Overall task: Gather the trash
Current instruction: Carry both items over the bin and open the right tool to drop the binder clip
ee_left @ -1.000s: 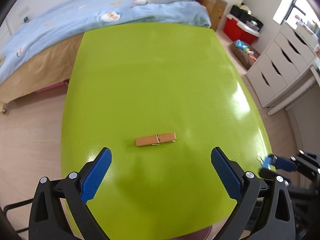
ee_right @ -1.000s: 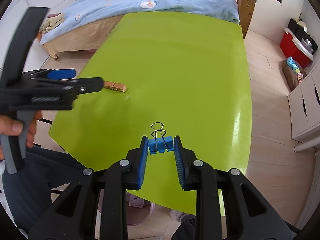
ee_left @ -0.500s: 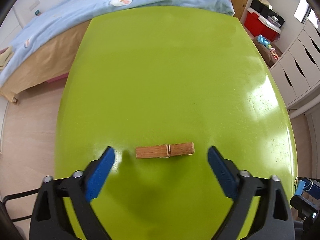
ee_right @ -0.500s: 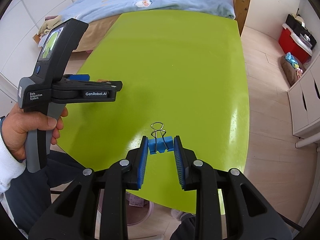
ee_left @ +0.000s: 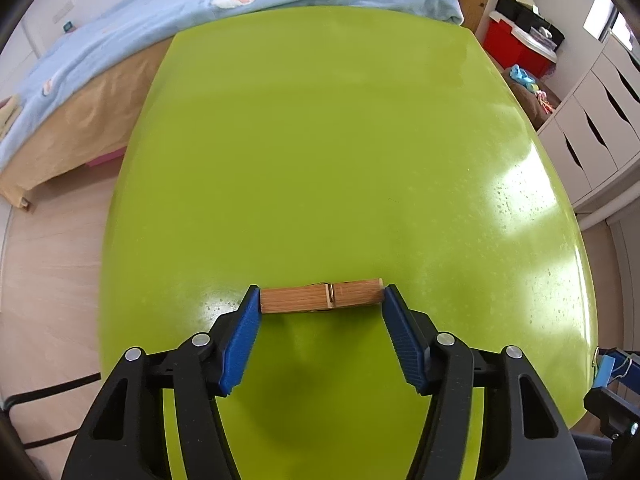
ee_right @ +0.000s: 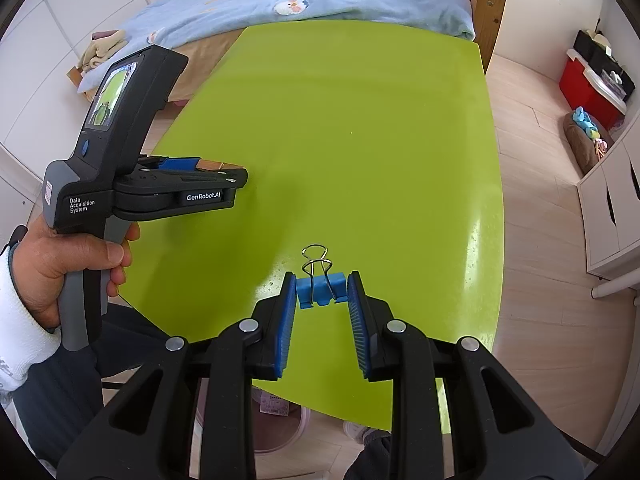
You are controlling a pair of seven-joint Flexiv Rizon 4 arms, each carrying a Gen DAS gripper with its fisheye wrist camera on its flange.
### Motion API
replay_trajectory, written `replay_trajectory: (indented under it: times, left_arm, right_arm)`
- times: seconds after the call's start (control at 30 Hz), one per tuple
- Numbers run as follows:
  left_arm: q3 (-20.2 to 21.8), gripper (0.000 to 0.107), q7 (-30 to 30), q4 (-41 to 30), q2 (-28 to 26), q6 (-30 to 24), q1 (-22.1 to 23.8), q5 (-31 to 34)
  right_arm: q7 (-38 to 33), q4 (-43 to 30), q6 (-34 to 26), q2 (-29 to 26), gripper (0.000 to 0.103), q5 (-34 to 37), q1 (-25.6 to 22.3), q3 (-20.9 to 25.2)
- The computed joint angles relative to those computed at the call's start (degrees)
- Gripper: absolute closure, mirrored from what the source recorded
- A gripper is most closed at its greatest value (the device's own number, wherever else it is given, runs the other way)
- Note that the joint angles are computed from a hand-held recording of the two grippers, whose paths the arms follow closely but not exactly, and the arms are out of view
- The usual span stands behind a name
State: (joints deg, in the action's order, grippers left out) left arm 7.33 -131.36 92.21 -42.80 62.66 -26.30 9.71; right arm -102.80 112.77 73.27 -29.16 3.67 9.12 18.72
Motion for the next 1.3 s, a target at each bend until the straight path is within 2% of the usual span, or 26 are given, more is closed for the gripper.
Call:
replay_trajectory:
  times: [0.27, 0.7, 0.87, 1.1, 1.3]
  left_arm:
    - [0.6, 0.048, 0.5, 2.5, 2.5, 3.7, -1.0, 2.5]
    - [2.1, 0.048, 1.3, 14.9, 14.4, 11.7, -4.9, 8.7]
    - [2.6, 0.048, -1.6, 20.1, 19.4, 14.1, -6.5, 12.4]
    - [2.4, 0.048, -9.4, 25.5, 25.1, 15.1, -8.4, 19.5]
    - [0.1, 0.048, -16.1, 28.2, 28.2, 14.8, -8.1, 25.4]
  right_arm:
    - [-0.1, 1.0, 1.3, 0.8, 0.077, 0.3, -0.1, 0.1]
    - [-2.2, 6.3, 4.9, 5.9, 0.077, 2.6, -1.3, 2.4]
    - [-3.4, 9.4, 6.5, 9.1, 0.077, 4.1, -1.3, 3.5]
    - [-8.1, 14.2, 7.7, 14.6, 0.077, 9.8, -2.0, 6.5]
    - [-16.9, 16.8, 5.5, 19.9, 0.077, 20.8, -2.7, 9.4]
